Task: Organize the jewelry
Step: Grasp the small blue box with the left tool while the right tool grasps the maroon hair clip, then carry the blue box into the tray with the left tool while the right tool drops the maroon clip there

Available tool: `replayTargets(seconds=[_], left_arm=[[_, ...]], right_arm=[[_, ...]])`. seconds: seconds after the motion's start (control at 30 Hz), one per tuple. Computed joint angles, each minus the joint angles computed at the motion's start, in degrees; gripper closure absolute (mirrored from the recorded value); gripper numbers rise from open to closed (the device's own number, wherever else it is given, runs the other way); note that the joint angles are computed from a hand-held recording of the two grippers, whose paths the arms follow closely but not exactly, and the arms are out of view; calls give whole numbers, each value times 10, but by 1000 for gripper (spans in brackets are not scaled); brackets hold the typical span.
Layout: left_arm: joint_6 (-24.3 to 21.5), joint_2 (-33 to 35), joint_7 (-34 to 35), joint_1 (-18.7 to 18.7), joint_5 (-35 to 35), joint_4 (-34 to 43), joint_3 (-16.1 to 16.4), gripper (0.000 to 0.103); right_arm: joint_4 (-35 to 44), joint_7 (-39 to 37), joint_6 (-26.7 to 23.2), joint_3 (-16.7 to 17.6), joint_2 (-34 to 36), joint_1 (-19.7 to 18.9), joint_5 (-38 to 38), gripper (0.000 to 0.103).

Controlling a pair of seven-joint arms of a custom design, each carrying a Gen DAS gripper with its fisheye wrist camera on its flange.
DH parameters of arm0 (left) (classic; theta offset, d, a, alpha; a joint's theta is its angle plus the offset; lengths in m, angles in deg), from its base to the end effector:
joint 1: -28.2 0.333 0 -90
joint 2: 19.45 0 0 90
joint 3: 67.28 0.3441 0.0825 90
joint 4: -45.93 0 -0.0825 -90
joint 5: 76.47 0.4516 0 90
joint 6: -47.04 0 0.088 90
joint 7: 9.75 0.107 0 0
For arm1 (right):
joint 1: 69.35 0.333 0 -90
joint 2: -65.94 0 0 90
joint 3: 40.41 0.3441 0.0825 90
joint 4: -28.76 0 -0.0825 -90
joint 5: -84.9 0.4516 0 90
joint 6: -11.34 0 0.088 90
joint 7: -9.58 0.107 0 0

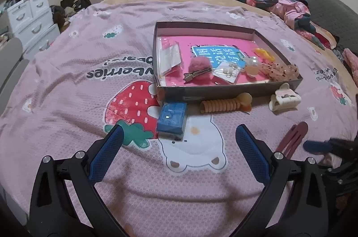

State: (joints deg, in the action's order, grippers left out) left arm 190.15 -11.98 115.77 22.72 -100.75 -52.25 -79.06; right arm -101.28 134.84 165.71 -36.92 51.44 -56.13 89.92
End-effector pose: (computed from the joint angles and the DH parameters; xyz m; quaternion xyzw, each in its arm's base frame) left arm 0.6885 -0.2028 0.5909 -0.4116 0.8353 -0.3343 0.1454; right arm 0.5485 0.1638 0.5380 -0.5265 0.7823 -0.0860 0.3217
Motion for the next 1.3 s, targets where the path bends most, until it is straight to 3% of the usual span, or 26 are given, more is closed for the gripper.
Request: replayTargets(seconds=[0.13,0.3,0.43,0.5,0.6,0.67,0.77,1.3], left_arm=[[-4,15,-22,-4,21,15,1,10],[-28,45,-63,-5,43,50,0,10],[-47,70,-91,-4,57,81,-3,10],[-54,82,-106,-6,69,95,-3,16],[-67,96,-117,-6,80,112,-5,35],[-76,103,-118,-5,84,119,-8,60],[-87,104,-116,-3,88,120,-9,75],[-88,50,-58,20,11,66,-11,78]], right_arm=[[5,14,23,-1,14,-4,2,22],[22,55,37,7,35,-21,-37,34],[35,88,37,9,49,-31,-79,65],[36,82,44,2,52,-28,-74,69],[40,61,50,-2,55,-24,-75,76],[40,38,59,-5,55,-19,-65,88],[47,33,57,3,56,-21,-88,90],[60,12,67,17,36,-17,-141,91]])
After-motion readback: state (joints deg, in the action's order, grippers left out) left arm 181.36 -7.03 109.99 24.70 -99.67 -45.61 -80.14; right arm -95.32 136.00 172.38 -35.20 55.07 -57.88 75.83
